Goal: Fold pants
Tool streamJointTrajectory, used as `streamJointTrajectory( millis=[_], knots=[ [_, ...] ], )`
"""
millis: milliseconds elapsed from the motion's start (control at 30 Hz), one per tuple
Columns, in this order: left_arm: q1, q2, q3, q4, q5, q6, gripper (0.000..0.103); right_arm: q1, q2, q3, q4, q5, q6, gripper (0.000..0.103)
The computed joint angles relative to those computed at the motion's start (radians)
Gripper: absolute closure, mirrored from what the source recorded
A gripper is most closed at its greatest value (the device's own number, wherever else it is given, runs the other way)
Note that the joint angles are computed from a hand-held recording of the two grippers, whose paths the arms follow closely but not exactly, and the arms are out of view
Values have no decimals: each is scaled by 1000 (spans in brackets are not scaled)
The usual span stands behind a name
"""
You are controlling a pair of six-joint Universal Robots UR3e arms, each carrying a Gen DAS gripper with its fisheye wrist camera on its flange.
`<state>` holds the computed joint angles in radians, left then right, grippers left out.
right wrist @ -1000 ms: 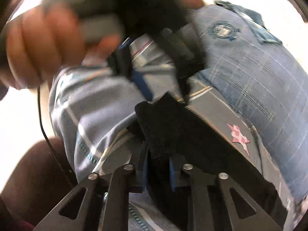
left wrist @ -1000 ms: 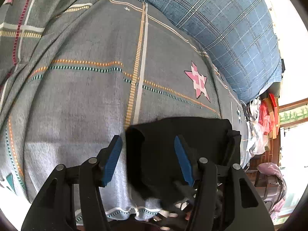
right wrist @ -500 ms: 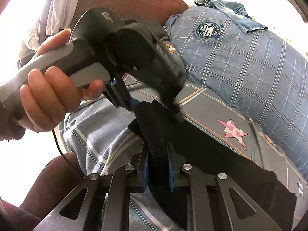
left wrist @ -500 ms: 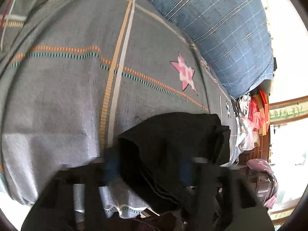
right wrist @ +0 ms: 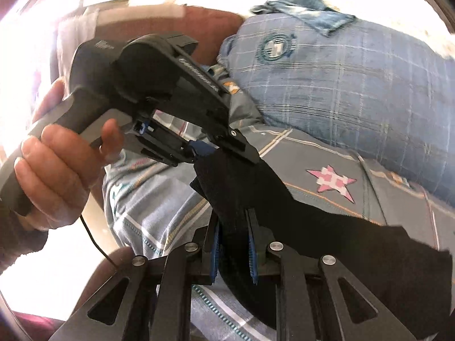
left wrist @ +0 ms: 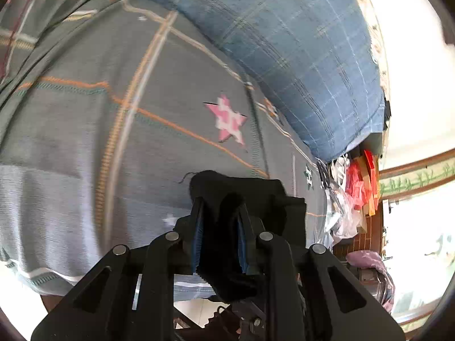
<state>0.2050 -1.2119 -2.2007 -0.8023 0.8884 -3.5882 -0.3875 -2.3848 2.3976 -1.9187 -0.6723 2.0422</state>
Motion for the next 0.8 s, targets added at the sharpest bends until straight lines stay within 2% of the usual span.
streamJointTrajectory(
  millis=[100,200,300,400,467,533,567,667,733,767,800],
  knots=[
    [-125,-109,117,67,66,-76,85,-201,-37,-125,443,70,-235,87],
    [-260,-267,285,90,139,-120,85,-383,63,-266,798,68,-444,87],
    [-388,-488,511,49,183,-146,85,-535,179,-344,979,33,-549,87],
    [-481,-709,741,-35,150,-142,85,-640,265,-360,996,-5,-555,87],
    [-549,-832,913,-128,204,-124,85,-662,322,-343,904,-31,-485,87],
    [-599,-946,1081,-234,271,-109,85,-670,381,-342,844,-49,-430,83],
    [-605,-977,1124,-265,275,-110,85,-673,406,-340,816,-58,-404,83],
    [-584,-966,1121,-286,231,-108,85,-685,485,-365,794,-71,-370,83],
    [-560,-899,1079,-299,184,-71,84,-707,523,-397,859,-71,-407,82],
    [-553,-869,1052,-289,172,-55,80,-716,545,-423,920,-74,-448,79],
    [-542,-816,1027,-292,165,-22,72,-718,558,-439,957,-76,-474,71]
  ],
)
